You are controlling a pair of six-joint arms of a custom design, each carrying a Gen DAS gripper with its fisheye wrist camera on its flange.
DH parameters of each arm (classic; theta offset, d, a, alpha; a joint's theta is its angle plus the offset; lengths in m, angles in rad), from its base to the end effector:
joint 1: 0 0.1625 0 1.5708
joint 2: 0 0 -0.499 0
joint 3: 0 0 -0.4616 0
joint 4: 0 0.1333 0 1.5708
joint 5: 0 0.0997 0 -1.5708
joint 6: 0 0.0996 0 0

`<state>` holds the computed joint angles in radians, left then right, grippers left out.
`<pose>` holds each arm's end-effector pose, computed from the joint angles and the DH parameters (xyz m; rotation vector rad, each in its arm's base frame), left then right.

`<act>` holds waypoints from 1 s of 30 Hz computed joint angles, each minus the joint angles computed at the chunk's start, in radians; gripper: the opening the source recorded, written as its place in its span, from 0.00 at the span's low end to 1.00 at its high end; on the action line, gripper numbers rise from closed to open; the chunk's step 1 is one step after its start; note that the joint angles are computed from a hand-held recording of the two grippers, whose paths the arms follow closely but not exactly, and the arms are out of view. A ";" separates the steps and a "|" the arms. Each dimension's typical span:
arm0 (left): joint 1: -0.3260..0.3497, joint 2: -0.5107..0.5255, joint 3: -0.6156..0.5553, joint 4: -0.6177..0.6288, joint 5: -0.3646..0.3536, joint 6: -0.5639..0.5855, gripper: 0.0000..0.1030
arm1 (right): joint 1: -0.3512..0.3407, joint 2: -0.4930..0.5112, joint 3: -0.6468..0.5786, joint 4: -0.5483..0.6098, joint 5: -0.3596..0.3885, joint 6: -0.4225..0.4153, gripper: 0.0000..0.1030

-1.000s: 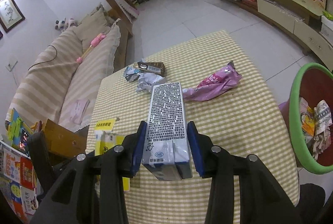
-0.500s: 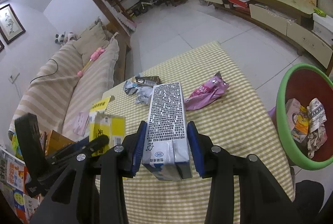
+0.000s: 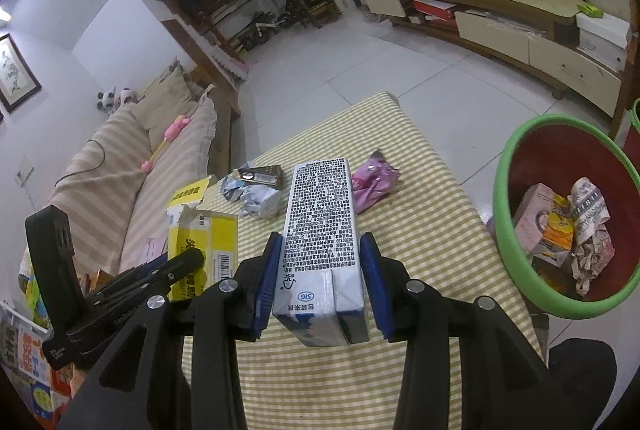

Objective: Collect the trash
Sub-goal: 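Carry the medicine box and milk carton over to the bucket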

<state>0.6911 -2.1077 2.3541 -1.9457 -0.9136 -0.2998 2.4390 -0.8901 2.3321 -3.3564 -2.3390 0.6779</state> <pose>-0.1085 -0.3417 0.4133 0.6869 2.5014 -0.6304 0.4164 -0.2686 0.0587 0.0660 -2.6248 1.0645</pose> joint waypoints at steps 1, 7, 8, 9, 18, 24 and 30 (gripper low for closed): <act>-0.003 0.003 0.001 -0.001 -0.001 0.000 0.38 | -0.001 -0.004 0.005 -0.002 -0.003 0.004 0.38; -0.032 0.026 0.005 -0.016 -0.015 0.001 0.38 | -0.001 -0.027 0.033 -0.016 -0.027 0.028 0.38; -0.036 0.029 0.004 -0.019 -0.020 0.004 0.38 | 0.000 -0.031 0.038 -0.019 -0.031 0.032 0.38; -0.041 0.036 0.004 -0.029 -0.026 0.008 0.38 | 0.001 -0.034 0.044 -0.023 -0.037 0.038 0.38; -0.083 0.100 0.005 -0.106 -0.077 0.031 0.38 | -0.006 -0.091 0.101 -0.028 -0.088 0.089 0.38; -0.101 0.150 0.010 -0.155 -0.129 0.044 0.38 | -0.005 -0.151 0.151 -0.009 -0.150 0.143 0.38; -0.129 0.218 0.015 -0.223 -0.190 0.064 0.38 | 0.000 -0.225 0.208 0.044 -0.222 0.230 0.38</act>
<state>0.5623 -1.8898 2.3695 -2.1689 -1.1033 -0.2357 2.4393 -1.1154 2.5406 -3.3128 -2.5608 0.9083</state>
